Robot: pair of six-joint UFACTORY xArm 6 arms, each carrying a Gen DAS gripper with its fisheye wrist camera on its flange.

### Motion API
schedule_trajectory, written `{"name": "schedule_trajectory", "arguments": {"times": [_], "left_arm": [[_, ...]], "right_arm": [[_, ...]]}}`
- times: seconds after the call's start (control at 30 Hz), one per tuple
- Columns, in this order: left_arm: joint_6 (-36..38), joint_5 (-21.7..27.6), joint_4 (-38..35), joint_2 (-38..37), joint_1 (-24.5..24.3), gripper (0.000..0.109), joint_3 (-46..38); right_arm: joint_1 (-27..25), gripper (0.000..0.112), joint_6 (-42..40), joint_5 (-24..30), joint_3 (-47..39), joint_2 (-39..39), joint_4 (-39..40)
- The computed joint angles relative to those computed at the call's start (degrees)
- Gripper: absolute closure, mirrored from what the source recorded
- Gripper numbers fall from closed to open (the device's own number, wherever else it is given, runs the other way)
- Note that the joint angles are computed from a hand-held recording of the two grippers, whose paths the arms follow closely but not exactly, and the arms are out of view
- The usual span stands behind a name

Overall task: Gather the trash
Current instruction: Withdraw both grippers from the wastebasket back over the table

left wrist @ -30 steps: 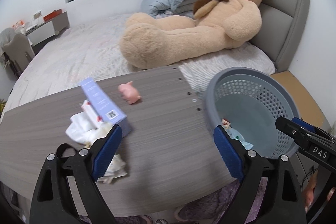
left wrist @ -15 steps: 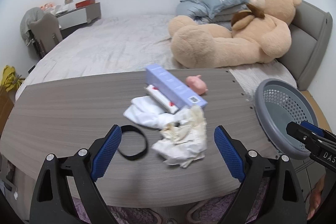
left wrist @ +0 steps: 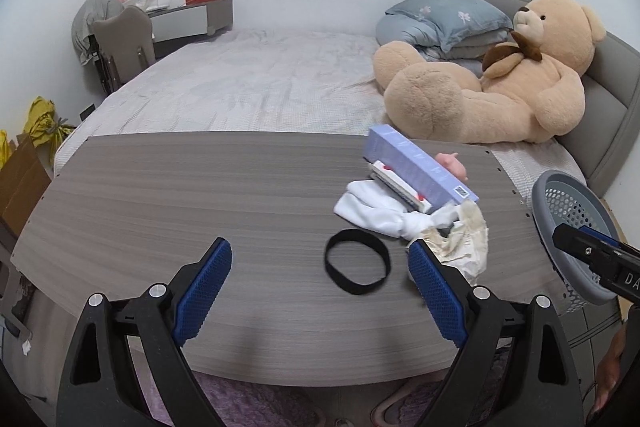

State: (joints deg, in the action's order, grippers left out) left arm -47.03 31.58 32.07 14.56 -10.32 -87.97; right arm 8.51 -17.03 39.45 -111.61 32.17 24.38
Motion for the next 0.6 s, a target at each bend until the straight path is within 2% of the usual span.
{"name": "schedule_trajectory", "arguments": {"times": [0.13, 0.37, 0.6], "left_arm": [[0.9, -0.2, -0.3, -0.9, 1.0, 0.020, 1.3], [0.7, -1.1, -0.3, -0.9, 2.5, 0.020, 2.1], [0.3, -0.9, -1.0, 0.1, 3.7, 0.020, 2.0]], "right_arm": [[0.8, 0.041, -0.3, -1.1, 0.5, -0.2, 0.6], [1.8, 0.041, -0.2, 0.0, -1.6, 1.6, 0.0], [3.5, 0.041, 0.1, 4.0, -9.1, 7.1, -1.5]]}}
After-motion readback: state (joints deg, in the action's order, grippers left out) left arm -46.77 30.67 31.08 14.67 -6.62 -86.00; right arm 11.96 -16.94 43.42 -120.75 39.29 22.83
